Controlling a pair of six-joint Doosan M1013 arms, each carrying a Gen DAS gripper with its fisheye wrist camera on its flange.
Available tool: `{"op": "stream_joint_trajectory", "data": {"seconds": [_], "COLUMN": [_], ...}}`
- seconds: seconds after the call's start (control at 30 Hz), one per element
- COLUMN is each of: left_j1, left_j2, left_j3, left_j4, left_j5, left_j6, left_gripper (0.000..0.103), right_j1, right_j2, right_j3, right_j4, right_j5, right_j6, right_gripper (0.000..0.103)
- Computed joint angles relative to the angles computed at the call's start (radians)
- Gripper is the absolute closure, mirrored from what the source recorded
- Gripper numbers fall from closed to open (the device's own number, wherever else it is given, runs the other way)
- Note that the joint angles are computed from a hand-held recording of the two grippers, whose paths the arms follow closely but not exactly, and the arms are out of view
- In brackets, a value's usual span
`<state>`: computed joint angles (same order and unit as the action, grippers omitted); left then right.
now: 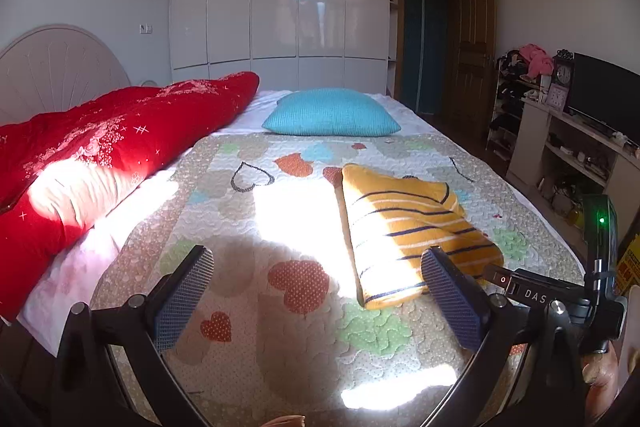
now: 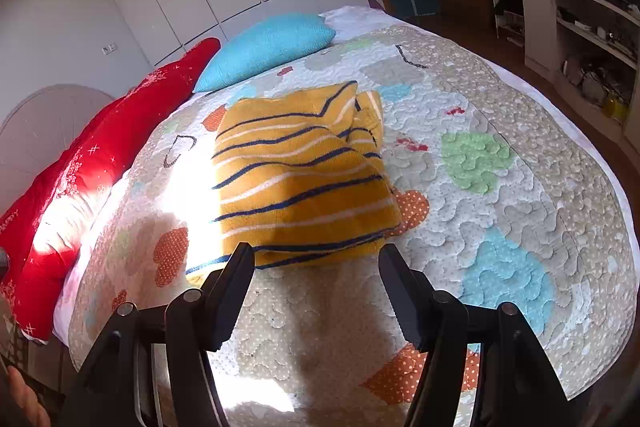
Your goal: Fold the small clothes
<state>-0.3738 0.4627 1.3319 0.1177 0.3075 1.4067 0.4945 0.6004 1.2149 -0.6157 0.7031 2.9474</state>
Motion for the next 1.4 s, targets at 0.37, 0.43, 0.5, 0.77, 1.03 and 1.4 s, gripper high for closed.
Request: {"op": "stream_joint_trajectory", "data": {"seconds": [0.37, 0.43, 0.5, 0.77, 1.03, 1.4], "left_j1": [0.004, 0.003, 0.004, 0.006, 0.004, 0.001], "left_j2": [0.043, 0.053, 0.061, 0.080, 0.093, 0.098], "left_j3": [-0.045, -0.056, -0.066, -0.088, -0.104, -0.108], "left_j4": [-0.045, -0.045, -0.060, -0.060, -0.011, -0.005], "left_j5": [0.160, 0.196, 0.225, 0.291, 0.331, 0.350], "left_j6": [0.013, 0.007, 0.017, 0.009, -0.033, -0.031], "left_gripper": [0.000, 0.000, 0.000, 0.000, 0.000, 0.000], "right_j1": [0.005, 0.008, 0.009, 0.012, 0.018, 0.017], "right_j2": [0.017, 0.023, 0.028, 0.044, 0.052, 0.053], "right_j3": [-0.011, -0.019, -0.025, -0.042, -0.058, -0.055], "right_j4": [0.071, 0.083, 0.095, 0.130, 0.120, 0.131], "right_j5": [0.031, 0.038, 0.044, 0.065, 0.084, 0.091], "right_j6": [-0.062, -0.084, -0.101, -0.139, -0.165, -0.164], "right_gripper": [0.034, 0.033, 0.032, 0.032, 0.030, 0.030]}}
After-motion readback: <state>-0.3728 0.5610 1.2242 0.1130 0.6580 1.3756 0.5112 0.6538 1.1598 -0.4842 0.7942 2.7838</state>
